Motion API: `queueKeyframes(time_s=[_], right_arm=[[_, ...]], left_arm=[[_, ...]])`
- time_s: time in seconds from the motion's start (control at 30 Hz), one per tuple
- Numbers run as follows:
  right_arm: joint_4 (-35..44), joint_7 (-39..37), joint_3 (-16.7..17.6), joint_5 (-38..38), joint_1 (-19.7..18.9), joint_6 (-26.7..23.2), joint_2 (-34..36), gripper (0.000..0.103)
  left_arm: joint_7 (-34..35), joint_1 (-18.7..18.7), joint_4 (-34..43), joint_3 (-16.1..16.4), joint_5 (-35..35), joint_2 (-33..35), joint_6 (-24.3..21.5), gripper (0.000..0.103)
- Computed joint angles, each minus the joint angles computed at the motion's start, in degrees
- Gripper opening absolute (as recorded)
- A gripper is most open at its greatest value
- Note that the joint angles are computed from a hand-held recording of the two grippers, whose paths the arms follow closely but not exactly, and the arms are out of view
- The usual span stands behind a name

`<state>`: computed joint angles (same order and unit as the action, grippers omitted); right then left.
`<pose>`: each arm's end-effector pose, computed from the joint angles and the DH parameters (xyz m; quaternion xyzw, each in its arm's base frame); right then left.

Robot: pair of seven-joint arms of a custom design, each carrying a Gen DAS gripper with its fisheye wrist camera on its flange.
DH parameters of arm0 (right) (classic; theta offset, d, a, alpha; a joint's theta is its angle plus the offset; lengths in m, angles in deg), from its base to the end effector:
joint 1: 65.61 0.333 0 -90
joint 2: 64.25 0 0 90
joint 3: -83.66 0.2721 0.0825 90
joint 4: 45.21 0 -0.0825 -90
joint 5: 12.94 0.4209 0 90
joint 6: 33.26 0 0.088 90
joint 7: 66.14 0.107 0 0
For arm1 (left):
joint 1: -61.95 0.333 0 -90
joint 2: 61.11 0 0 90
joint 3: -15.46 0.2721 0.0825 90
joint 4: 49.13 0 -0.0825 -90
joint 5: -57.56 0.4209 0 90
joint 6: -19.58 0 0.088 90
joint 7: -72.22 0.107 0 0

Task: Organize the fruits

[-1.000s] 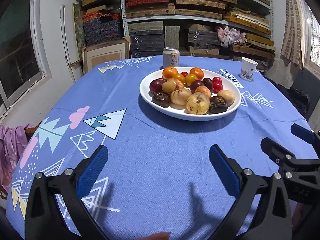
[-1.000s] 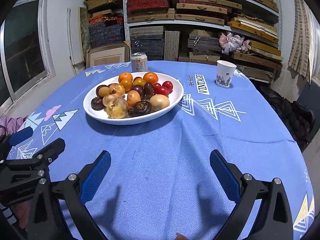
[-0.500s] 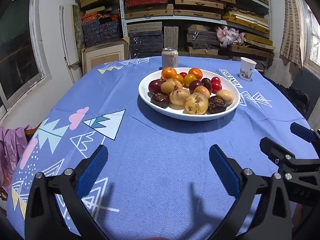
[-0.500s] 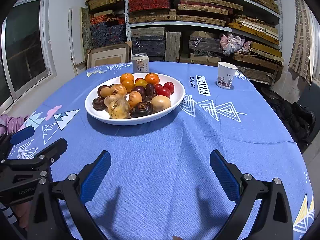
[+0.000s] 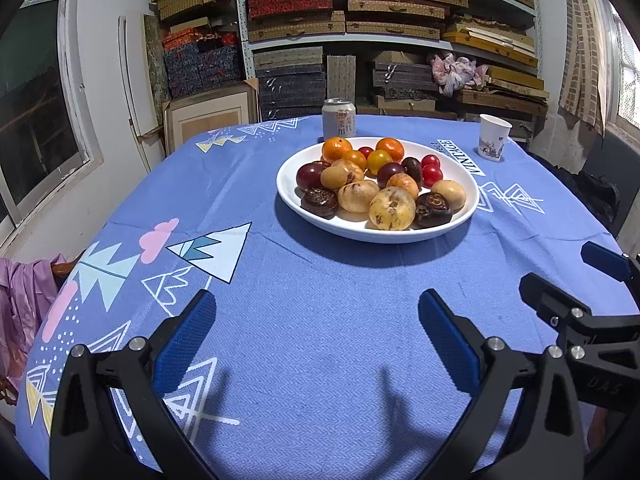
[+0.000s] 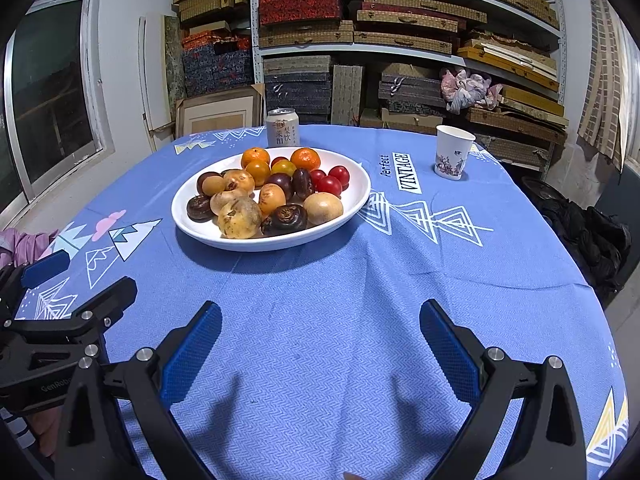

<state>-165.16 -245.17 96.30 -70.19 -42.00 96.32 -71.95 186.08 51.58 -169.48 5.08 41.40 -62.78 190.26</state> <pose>0.4849 0.3314 0.4647 -0.4974 0.7464 -0.3608 0.2553 0.5870 -0.2025 0.4786 -0.4483 0.7774 -0.3558 0.2609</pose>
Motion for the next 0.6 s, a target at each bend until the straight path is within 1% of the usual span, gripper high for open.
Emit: queueKeyframes(time_s=[0.6], right_arm=[[0.2,0.1,-0.1,-0.2,0.1,0.0,0.2,0.100]], left_arm=[[0.3,-0.1,-0.1,0.0,-0.2,0.0,0.5,0.099]])
